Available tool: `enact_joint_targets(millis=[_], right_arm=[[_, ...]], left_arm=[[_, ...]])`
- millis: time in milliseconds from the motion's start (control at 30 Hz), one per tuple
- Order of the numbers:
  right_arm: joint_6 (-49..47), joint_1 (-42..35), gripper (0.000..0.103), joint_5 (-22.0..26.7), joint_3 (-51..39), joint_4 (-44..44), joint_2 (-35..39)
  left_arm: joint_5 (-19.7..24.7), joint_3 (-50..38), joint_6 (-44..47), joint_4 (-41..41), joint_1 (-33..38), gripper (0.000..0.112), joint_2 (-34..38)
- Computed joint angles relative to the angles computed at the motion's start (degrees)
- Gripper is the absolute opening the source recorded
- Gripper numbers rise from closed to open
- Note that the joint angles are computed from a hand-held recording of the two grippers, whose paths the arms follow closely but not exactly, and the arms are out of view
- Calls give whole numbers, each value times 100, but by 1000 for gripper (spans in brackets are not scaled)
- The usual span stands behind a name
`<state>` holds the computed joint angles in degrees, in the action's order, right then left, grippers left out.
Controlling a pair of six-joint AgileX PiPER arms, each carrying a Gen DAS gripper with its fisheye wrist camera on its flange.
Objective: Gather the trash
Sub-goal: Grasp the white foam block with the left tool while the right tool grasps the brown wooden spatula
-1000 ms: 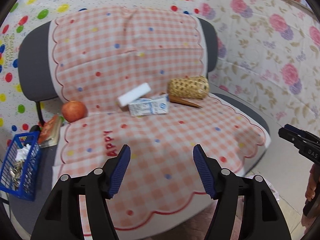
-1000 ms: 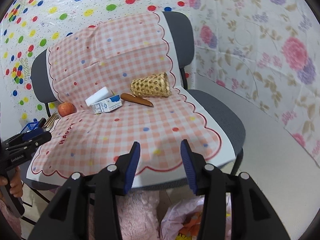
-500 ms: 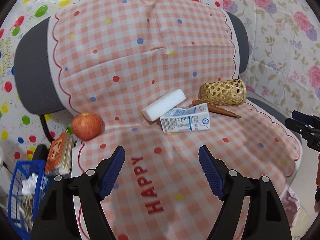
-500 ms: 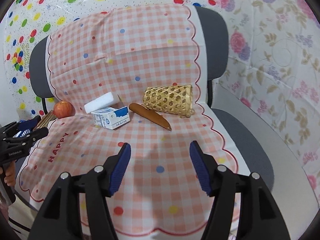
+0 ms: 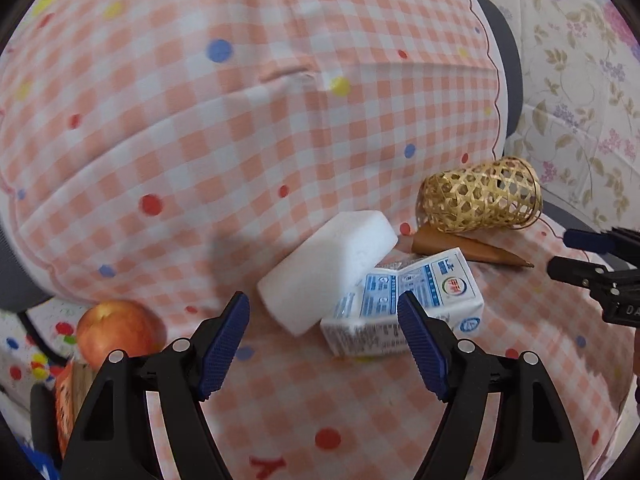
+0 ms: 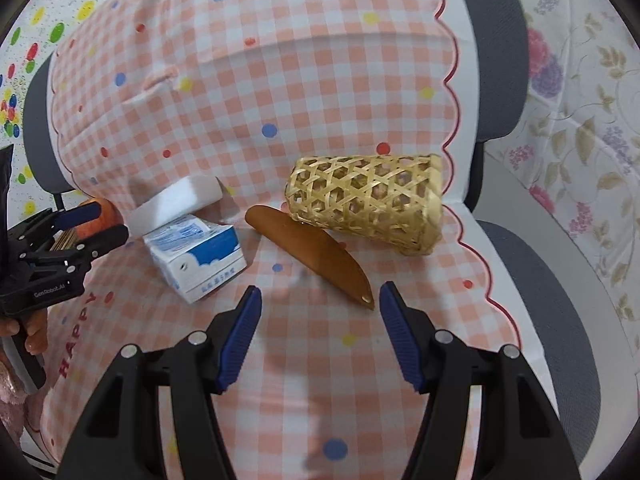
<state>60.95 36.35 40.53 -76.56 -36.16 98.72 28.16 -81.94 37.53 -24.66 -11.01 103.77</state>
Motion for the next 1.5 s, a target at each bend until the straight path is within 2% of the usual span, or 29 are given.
enact_joint_targets(millis=[200,300,400,433,633,767,867,900,933,967,1033,1133,1200,1267,1367,1500], right_arm=[[-523,-288,61,-188,-372,415,384],[-863,-429,61,-194,-596,678,613],[-1294,-513,61,-27,-907,927,887],[-1422,-527,61,13,-977,971,945],[-2529,-605,61,288,-1612,1438,1423],[-2977,-679,61,608,-2147,1650,1840],[-3156,-808,61,487,-2312,1846,1979],[-3245,-866,59,442,-2371,1970,2031],[-3286,-909,52,399,-2405,2090,2058],[-3176,-905,44,315,-2317,2067,2012],[-2713,-661,29,595,-2343,1456,1944],[-2042,-307,13,727,-1890,881,1530],[-1544,-166,13,501,-1296,838,978],[-1214,-115,13,-12,-506,1214,229],[-1251,-28,13,-650,423,1908,-642],[-1284,307,13,-941,1122,2733,-1248]], left_arm=[[390,-1087,-606,889,-211,76,912],[596,-1534,-644,941,-212,75,1242],[875,-1808,-316,518,-98,60,1404],[860,-1760,-110,304,-53,53,1377],[457,-1144,474,-502,232,39,854],[709,-925,760,-1300,613,36,509],[830,-739,843,-1617,776,36,264],[821,-570,898,-1697,814,36,93],[769,-432,832,-1671,774,36,-39],[777,-295,817,-1669,795,36,-184],[897,68,1000,-1907,926,36,-510],[1150,563,1199,-2281,1031,36,-893],[1161,1029,1296,-2405,1058,36,-1261],[1075,1548,1455,-2553,1041,36,-1686],[951,2341,1562,-2583,988,37,-2404],[1030,2878,1292,-2396,899,38,-2883]])
